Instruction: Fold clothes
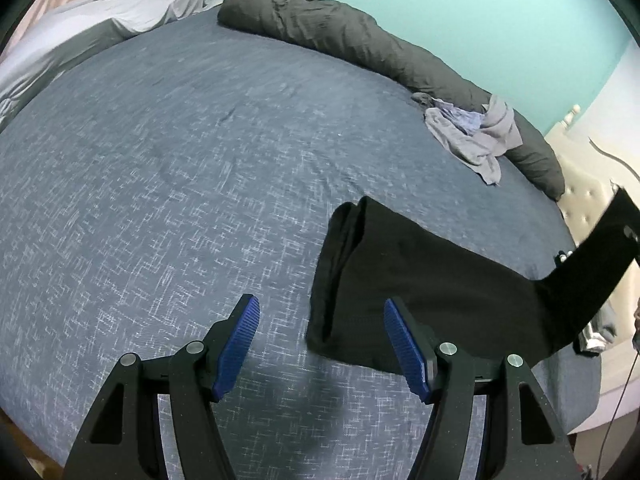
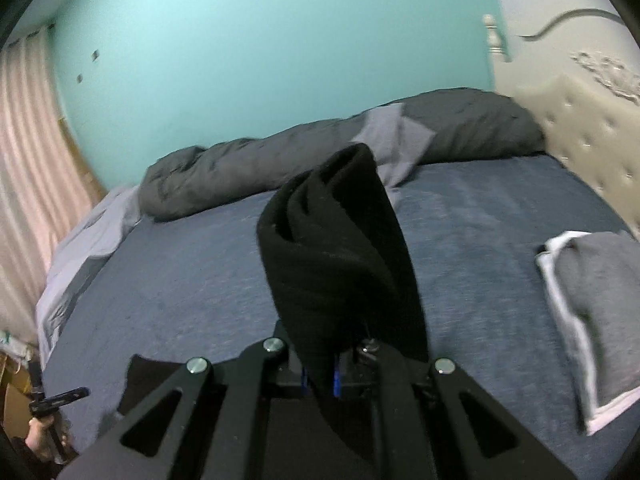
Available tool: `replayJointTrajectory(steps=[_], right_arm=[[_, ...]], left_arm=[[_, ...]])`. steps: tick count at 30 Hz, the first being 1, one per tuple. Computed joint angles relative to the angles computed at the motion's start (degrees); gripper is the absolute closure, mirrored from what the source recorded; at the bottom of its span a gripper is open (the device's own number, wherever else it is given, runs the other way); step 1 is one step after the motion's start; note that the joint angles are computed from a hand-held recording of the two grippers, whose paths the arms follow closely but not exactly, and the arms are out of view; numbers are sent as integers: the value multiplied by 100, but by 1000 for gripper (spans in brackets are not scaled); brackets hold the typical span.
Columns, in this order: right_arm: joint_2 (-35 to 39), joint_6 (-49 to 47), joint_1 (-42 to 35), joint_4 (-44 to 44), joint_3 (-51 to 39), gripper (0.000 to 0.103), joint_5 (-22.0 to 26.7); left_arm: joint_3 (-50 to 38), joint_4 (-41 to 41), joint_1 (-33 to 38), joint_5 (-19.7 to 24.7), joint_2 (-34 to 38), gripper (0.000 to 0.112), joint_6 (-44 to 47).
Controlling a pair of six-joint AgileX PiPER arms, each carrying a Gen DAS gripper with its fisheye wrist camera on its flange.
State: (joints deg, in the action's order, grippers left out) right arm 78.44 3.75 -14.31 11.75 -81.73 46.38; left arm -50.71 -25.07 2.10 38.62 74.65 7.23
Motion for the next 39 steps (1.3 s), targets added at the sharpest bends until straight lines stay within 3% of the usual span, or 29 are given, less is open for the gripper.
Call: replayJointTrajectory(steps=[5,11,17,25,31,33,35,39], right_arm=[[642,1417,1701,-1356,-582,96,56],[1801,2267,3030,-2031,-1509,96,211],[3202,2444,3802,-2081,-2751,96,490],[4208,2513,4320,-1716,-2916,96,210],[4661,1983,4296,-770,-2912,79,62],[4504,1765,4363,-717,-2720,69,-68],[4271,1550,4360,-568,-2496,46,-215],[3472,1237,4117,22,-1626,45,-831]], left_arm=[[110,-286,168,24,-93,43,272],[128,-471,320,87,-82,43,499],[109,-649,399,88,11,43,687],[185,-680,323,-32,177,43,726],[250,-655,238,-165,330,43,666],[262,-656,214,-196,367,43,637],[262,-696,164,-222,383,43,609],[254,-710,-96,-315,415,43,454]])
